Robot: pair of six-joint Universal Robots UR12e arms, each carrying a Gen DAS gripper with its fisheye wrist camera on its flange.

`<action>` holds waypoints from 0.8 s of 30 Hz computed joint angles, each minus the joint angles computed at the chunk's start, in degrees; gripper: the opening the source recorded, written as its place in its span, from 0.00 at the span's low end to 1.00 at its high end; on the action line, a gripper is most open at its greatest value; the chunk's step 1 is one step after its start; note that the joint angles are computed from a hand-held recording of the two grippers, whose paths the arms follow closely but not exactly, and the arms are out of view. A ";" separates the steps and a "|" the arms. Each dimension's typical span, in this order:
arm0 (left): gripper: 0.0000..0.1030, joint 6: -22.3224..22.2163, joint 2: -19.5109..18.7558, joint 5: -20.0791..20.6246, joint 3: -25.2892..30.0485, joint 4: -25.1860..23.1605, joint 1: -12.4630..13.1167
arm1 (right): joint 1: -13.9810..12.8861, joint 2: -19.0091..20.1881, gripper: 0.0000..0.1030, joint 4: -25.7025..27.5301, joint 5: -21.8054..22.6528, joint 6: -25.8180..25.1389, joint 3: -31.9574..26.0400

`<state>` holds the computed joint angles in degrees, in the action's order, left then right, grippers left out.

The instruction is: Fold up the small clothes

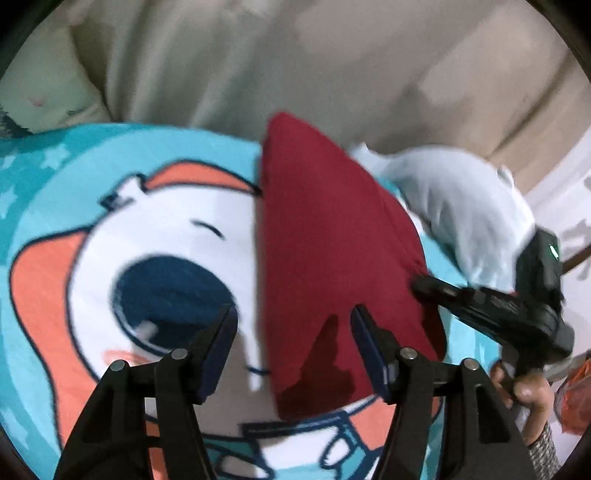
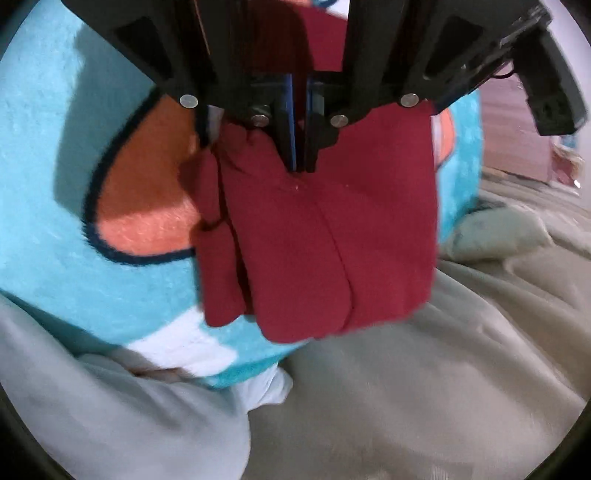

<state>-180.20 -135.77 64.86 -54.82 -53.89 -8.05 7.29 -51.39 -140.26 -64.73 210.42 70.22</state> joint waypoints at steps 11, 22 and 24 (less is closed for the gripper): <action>0.82 -0.53 -12.52 -12.20 19.34 -17.96 0.73 | -1.01 3.03 0.80 2.10 -2.95 -0.68 -3.51; 0.63 0.74 -11.03 -17.28 19.33 -19.13 0.94 | -1.69 3.94 0.41 -5.78 8.32 4.27 -4.49; 0.63 0.92 -10.35 -16.08 19.73 -16.85 1.21 | -1.51 4.19 0.41 -8.89 9.82 4.51 -5.44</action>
